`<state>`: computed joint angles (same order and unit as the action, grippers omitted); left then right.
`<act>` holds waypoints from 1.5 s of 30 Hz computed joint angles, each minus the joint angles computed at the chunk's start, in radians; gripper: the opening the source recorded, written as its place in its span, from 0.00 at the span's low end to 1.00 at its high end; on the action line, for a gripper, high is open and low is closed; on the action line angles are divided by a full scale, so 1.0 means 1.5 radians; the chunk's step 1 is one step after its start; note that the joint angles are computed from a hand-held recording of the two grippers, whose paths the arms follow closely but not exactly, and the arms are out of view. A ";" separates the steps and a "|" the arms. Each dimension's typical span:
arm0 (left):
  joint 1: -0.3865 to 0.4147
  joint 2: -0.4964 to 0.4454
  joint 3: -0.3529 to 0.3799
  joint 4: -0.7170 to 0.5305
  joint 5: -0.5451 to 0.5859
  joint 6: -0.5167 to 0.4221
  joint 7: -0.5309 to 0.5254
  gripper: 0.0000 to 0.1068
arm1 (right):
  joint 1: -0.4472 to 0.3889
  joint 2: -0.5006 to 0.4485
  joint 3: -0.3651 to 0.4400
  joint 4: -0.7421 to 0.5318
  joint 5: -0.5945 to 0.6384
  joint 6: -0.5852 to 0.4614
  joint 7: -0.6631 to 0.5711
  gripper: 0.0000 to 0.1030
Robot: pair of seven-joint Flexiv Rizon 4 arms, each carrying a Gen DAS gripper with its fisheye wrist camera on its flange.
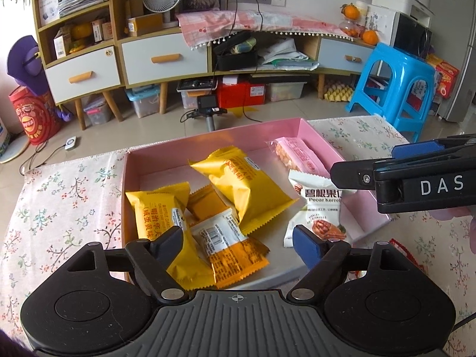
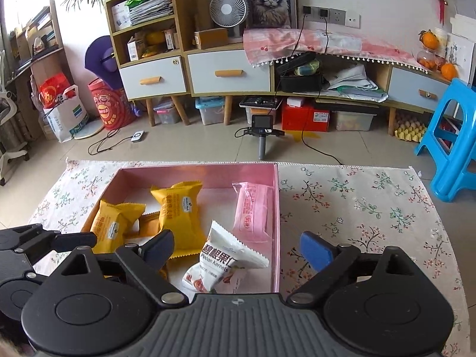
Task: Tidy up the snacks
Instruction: 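Withdraw both tools from the box back over the table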
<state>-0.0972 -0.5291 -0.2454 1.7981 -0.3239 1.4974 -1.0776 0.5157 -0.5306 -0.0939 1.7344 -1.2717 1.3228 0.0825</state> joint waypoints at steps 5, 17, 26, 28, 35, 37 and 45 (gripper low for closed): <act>-0.007 0.015 0.012 0.013 0.006 -0.004 -0.006 0.78 | -0.001 0.012 0.009 0.015 0.005 -0.008 -0.019 0.81; -0.009 0.063 0.024 0.064 0.007 -0.013 -0.006 0.82 | -0.008 0.057 0.041 0.070 -0.009 -0.033 -0.056 0.83; -0.008 0.105 0.027 0.115 0.004 -0.013 0.017 0.83 | -0.016 0.088 0.071 0.113 -0.014 -0.049 -0.074 0.83; -0.007 0.114 0.025 0.128 0.000 -0.009 0.022 0.83 | -0.016 0.093 0.076 0.121 -0.013 -0.052 -0.082 0.83; -0.002 0.144 0.018 0.169 -0.017 -0.004 0.049 0.86 | -0.011 0.107 0.093 0.143 -0.011 -0.061 -0.102 0.86; -0.002 0.151 0.017 0.179 -0.022 -0.003 0.058 0.86 | -0.010 0.110 0.096 0.148 -0.012 -0.063 -0.106 0.86; 0.012 0.175 0.001 0.221 -0.064 -0.001 0.116 0.87 | -0.004 0.121 0.107 0.169 -0.019 -0.069 -0.106 0.86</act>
<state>-0.0793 -0.2660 -0.2441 2.1302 -0.4193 1.4963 -0.9044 0.5098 -0.3487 0.0661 1.9875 -1.3005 1.2198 -0.0772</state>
